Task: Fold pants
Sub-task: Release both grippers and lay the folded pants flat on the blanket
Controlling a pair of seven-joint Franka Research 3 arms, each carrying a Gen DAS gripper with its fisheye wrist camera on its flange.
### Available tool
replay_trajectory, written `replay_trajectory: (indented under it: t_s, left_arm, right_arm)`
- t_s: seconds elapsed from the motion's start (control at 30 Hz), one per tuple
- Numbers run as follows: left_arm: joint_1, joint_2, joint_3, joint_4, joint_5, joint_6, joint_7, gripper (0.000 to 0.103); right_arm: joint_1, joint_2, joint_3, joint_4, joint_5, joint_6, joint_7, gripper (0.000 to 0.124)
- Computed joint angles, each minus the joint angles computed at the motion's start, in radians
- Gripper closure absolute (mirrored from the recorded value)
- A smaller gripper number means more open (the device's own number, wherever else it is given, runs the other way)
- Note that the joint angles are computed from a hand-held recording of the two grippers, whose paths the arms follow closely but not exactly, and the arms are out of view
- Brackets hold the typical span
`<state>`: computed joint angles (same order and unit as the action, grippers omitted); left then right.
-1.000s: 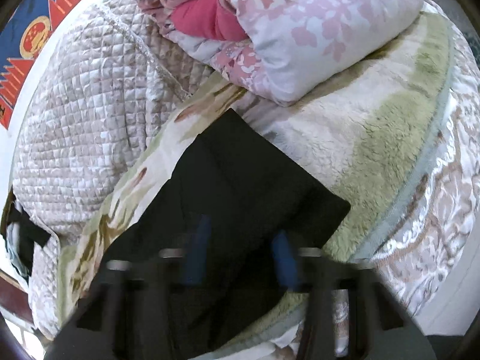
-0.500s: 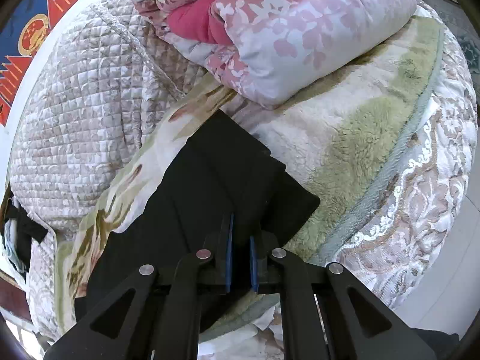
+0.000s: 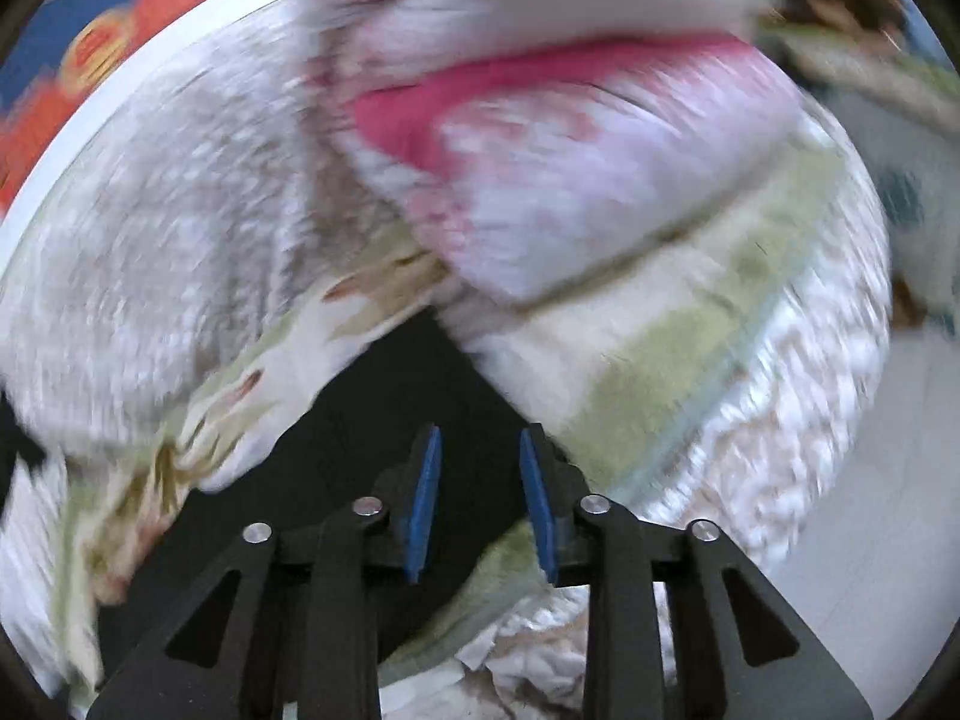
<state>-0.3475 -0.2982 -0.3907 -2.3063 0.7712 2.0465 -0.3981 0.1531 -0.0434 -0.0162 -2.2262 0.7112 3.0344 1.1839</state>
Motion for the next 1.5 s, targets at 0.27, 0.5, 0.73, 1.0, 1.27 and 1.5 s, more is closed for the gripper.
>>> replay_trajectory:
  t_s: [0.27,0.5,0.73,1.0,1.27,1.5]
  left_arm:
    - [0.041,0.183,0.086,0.094,-0.004,0.366,0.263,0.076]
    - [0.033,0.244,0.096,0.141,-0.035,0.348,0.308,0.076]
    - [0.042,0.324,0.128,0.231,0.025,0.342,0.352,0.074]
    - [0.054,0.272,0.142,0.146,0.011,0.337,0.246,0.074]
    - [0.029,0.197,0.072,0.090,0.094,0.353,0.176,0.073]
    - [-0.033,0.291,0.055,0.172,0.095,0.341,0.250,0.073]
  right_arm:
    - [-0.021,0.177,0.011,0.166,-0.232,-0.184,0.128,0.085]
    - [-0.040,0.188,0.050,0.199,-0.202,-0.099,0.049,0.085]
    - [0.037,0.355,-0.042,0.389,-0.410,-0.177,0.215,0.085]
    - [-0.078,0.301,0.097,0.311,-0.299,-0.084,0.116,0.085]
    - [-0.121,0.169,0.277,0.164,0.107,-0.180,-0.428,0.083]
    - [-0.003,0.073,0.254,0.016,0.171,-0.192,-0.629,0.083]
